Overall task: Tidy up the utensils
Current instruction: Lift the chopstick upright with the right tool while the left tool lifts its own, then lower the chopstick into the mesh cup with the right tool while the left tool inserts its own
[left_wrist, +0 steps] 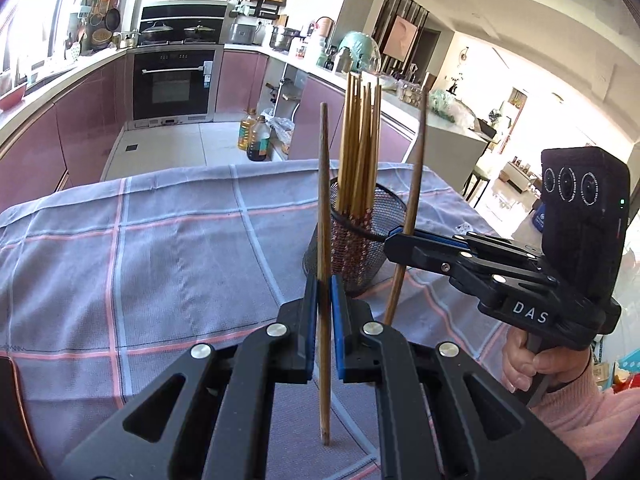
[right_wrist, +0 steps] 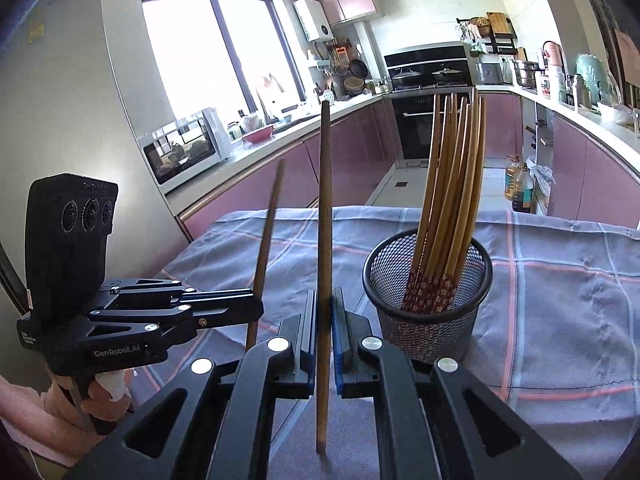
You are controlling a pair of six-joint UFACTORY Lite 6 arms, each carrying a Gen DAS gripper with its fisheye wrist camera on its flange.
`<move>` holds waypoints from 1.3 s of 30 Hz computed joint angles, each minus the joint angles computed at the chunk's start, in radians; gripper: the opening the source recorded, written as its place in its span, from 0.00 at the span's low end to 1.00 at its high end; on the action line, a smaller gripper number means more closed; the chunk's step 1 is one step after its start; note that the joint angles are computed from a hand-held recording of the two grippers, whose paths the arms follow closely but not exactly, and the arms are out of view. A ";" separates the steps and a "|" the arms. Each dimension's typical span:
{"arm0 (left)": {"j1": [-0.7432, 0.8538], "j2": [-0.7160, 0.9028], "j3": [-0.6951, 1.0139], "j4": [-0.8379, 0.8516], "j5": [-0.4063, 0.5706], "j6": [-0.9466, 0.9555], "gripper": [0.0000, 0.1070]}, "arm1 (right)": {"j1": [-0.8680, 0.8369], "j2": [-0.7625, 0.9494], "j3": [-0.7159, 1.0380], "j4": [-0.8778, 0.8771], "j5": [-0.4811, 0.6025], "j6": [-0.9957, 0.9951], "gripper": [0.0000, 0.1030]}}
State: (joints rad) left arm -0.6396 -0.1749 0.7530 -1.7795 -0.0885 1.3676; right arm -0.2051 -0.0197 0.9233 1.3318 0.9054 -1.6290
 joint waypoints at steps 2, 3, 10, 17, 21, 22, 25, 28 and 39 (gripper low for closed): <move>0.000 -0.021 0.001 -0.115 0.002 0.117 0.07 | -0.011 -0.004 0.004 0.004 0.009 0.000 0.06; 0.002 -0.026 0.003 -0.169 0.007 0.171 0.07 | -0.020 -0.009 0.001 0.005 0.017 -0.004 0.06; 0.024 -0.053 0.016 -0.415 0.027 0.429 0.07 | -0.054 -0.013 0.020 0.021 0.043 -0.013 0.06; 0.027 -0.070 0.042 -0.556 0.020 0.578 0.07 | -0.073 -0.026 0.043 0.031 0.056 -0.014 0.06; 0.033 -0.080 0.063 -0.701 0.016 0.729 0.07 | -0.091 -0.029 0.069 0.035 0.069 -0.011 0.06; 0.036 -0.082 0.069 -0.756 0.017 0.785 0.07 | -0.093 -0.031 0.071 0.036 0.070 -0.012 0.06; 0.041 -0.085 0.091 -0.900 0.016 0.933 0.07 | -0.098 -0.038 0.085 0.039 0.071 -0.008 0.06; 0.029 -0.090 0.118 -0.820 -0.001 0.862 0.07 | -0.103 -0.034 0.108 0.039 0.074 -0.004 0.06; -0.003 -0.059 0.255 -0.709 -0.055 0.781 0.07 | -0.128 -0.007 0.187 0.053 0.091 0.004 0.06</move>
